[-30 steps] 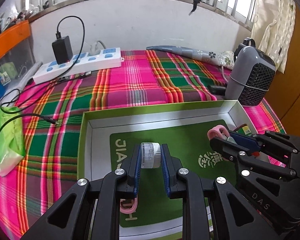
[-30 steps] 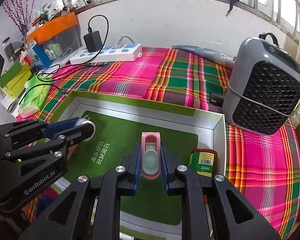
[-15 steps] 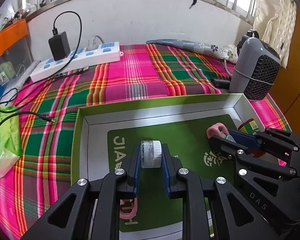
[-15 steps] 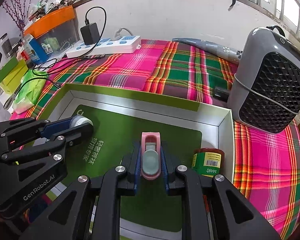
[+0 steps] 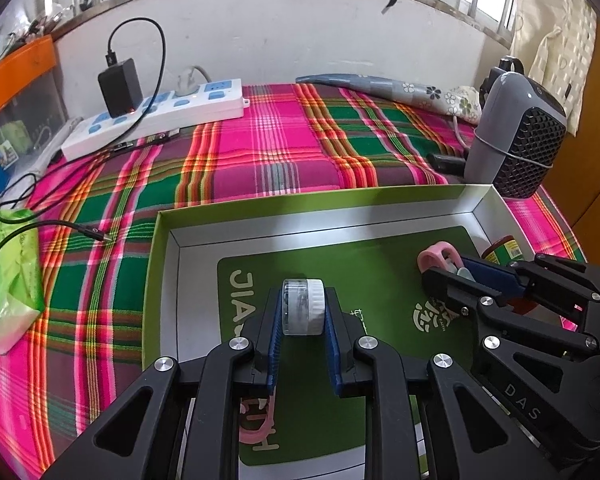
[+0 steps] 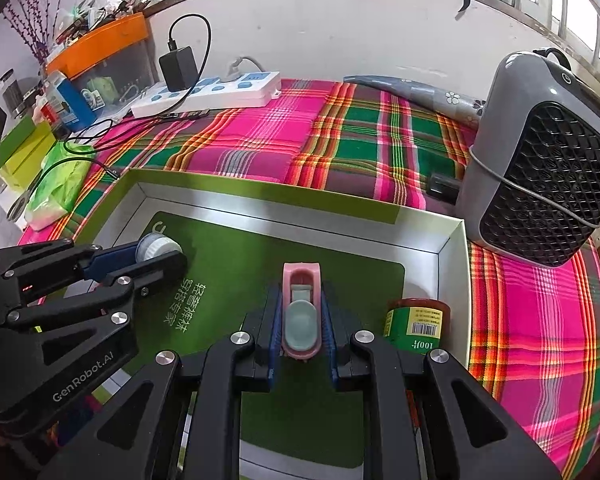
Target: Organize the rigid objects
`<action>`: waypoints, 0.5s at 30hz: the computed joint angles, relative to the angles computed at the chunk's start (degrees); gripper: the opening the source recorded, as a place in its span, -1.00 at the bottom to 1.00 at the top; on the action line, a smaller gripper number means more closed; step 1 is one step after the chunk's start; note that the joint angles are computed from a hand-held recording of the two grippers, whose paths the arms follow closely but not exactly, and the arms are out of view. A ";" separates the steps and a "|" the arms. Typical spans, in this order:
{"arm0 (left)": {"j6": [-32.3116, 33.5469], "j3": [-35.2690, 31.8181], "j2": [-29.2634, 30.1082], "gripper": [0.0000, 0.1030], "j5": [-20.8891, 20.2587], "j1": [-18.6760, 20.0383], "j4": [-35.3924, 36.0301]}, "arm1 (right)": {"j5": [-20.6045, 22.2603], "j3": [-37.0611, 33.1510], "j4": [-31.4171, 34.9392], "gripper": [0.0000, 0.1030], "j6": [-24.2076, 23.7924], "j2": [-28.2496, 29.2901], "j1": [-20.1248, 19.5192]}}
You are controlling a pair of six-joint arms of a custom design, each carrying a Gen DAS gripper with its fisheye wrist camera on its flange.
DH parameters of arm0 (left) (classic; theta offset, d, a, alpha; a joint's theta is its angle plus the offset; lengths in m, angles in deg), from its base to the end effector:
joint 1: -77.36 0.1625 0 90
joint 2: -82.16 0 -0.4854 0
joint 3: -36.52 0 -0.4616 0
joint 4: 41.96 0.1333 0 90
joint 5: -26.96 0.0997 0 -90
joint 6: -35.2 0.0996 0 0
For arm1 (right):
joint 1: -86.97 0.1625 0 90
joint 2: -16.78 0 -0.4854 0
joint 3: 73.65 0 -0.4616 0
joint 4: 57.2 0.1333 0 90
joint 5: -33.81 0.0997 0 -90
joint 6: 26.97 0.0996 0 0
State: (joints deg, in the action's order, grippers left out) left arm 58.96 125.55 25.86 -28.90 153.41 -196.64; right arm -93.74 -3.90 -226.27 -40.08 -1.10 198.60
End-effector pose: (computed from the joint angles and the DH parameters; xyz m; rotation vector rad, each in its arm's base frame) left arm -0.0058 -0.8083 0.2996 0.5844 2.3736 -0.6306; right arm 0.3888 -0.7836 -0.0762 0.5388 -2.3968 0.6525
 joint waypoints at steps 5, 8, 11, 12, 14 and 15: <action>0.00 -0.01 0.01 -0.51 0.09 -0.02 0.02 | 0.38 0.14 -0.16 -0.61 0.67 -0.12 -0.08; -0.08 0.06 -0.12 -0.48 -0.09 0.04 0.21 | 0.56 0.31 -0.58 -0.52 1.00 -0.19 -0.11; 0.16 0.18 -0.11 -0.46 0.78 -0.05 -0.25 | 0.86 0.41 -0.58 -0.38 1.51 -0.27 -0.14; 0.24 0.23 -0.13 -0.44 0.95 -0.06 -0.39 | 0.76 0.40 -0.63 -0.35 1.62 -0.27 -0.13; 0.04 0.26 -0.29 -0.43 0.86 -0.02 -0.24 | 0.75 0.59 -0.87 -0.35 1.63 -0.37 -0.11; 0.01 0.37 -0.46 -0.43 0.69 -0.02 -0.18 | 0.79 0.68 -0.92 -0.35 1.64 -0.41 -0.10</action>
State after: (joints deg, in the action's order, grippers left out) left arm 58.97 125.92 25.40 -28.21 153.39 -196.82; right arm -92.95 -3.21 -227.19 -38.44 -1.51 198.50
